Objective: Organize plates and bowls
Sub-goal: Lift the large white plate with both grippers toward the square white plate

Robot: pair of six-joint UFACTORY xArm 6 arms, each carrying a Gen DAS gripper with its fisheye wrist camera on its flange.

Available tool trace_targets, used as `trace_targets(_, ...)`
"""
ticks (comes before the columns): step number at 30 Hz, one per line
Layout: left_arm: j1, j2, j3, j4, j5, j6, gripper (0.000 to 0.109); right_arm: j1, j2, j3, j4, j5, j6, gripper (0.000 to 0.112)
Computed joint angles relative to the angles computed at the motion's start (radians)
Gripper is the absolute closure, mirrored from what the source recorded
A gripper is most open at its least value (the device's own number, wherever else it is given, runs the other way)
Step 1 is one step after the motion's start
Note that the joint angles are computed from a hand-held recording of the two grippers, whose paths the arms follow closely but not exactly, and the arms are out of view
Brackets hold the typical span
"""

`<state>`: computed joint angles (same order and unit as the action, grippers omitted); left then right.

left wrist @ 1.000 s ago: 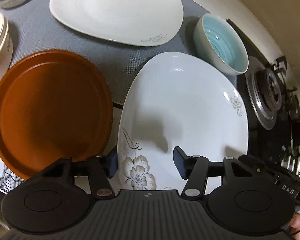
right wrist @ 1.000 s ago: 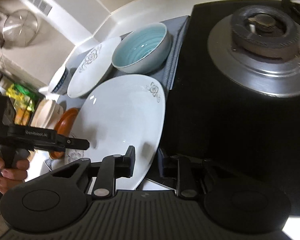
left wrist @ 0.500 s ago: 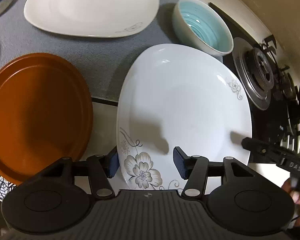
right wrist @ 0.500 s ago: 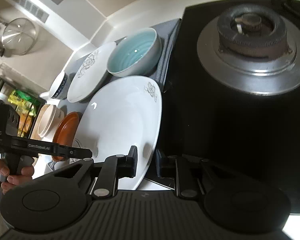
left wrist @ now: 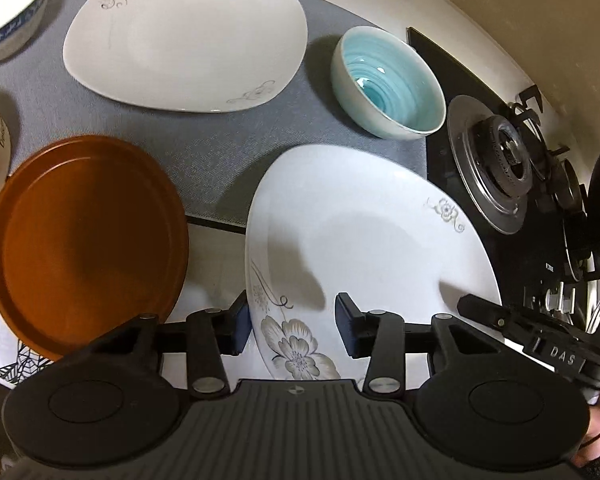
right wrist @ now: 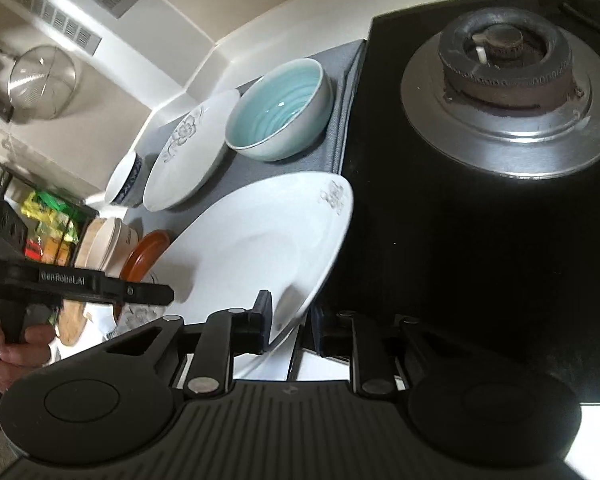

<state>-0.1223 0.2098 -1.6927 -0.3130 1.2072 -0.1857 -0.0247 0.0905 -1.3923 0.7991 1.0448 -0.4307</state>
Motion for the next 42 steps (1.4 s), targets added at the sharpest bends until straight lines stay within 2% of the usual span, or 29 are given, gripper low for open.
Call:
trace_targets(5,-0.004,0.031,-0.064,0.012,0.058,-0.014,0.064,-0.002,-0.026,0.014,0.006,-0.005,0.013,0.088)
trace_targets(11,0.001,0.000,-0.052,0.013,0.053,-0.013,0.072,-0.001,-0.057,0.025,0.002,-0.006,0.028,0.088)
trace_targets(17,0.021,-0.009,-0.056,0.000,0.059,0.006,0.072,0.005,-0.055,0.023,0.026,-0.007,0.042,0.088)
trace_targets(23,0.057,-0.013,-0.043,-0.039,0.080,-0.005,0.076,0.029,-0.036,-0.007,-0.003,-0.015,0.074,0.089)
trace_targets(33,0.109,-0.044,-0.022,-0.063,0.066,0.008,0.082,0.070,0.005,-0.074,-0.025,-0.006,0.135,0.088)
trace_targets(42,0.182,-0.031,-0.044,-0.117,0.060,0.056,0.082,0.128,0.066,-0.185,-0.077,-0.005,0.193,0.088)
